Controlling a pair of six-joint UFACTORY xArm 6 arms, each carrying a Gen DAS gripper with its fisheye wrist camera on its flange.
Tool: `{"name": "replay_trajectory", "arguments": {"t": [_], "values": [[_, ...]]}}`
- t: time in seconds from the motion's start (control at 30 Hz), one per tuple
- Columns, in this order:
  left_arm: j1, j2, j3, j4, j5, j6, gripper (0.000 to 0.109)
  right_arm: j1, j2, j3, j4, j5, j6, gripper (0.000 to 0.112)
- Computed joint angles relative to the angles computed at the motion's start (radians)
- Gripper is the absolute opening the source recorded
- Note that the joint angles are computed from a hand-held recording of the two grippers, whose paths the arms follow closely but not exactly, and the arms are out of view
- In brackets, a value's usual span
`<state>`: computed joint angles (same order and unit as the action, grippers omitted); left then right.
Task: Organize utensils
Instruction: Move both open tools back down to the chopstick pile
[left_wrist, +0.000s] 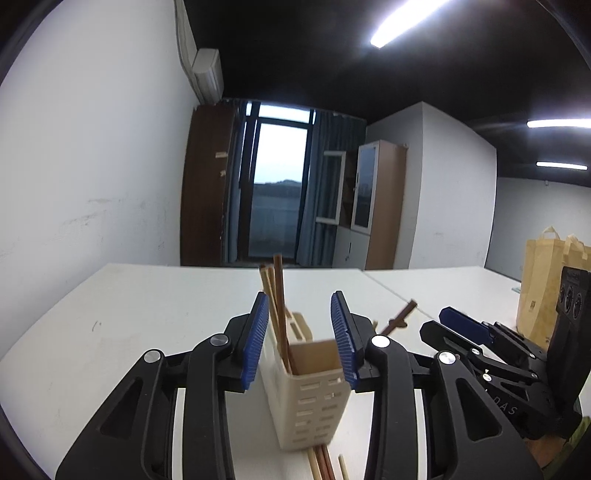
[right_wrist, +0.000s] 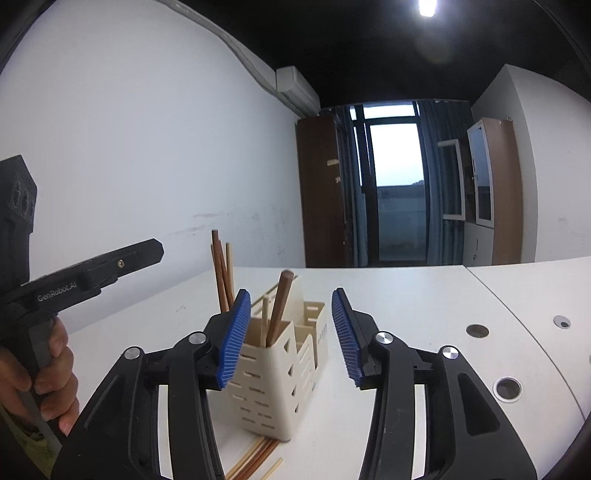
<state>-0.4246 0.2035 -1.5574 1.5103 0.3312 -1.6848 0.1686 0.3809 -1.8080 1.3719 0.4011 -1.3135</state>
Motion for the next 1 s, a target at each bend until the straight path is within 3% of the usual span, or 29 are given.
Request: {"name": "replay_trajectory", "arguments": {"t": [0.23,0.73,1.0], "values": [[-0.014,-0.038,0.076,-0.101,0.031,0.062,0.038,0.005,-0.032,0.076,-0.16,0.002,0.15,0.053],[-0.002,-0.047,0.181,-0.366,-0.018,0.24,0.041,0.012,-0.045,0.191,-0.53,0.043,0.474,0.056],[-0.008,-0.06,0.217,-0.392,0.009,0.264,0.043,0.021,-0.022,0.196,-0.767,0.097,0.661,0.056]]}}
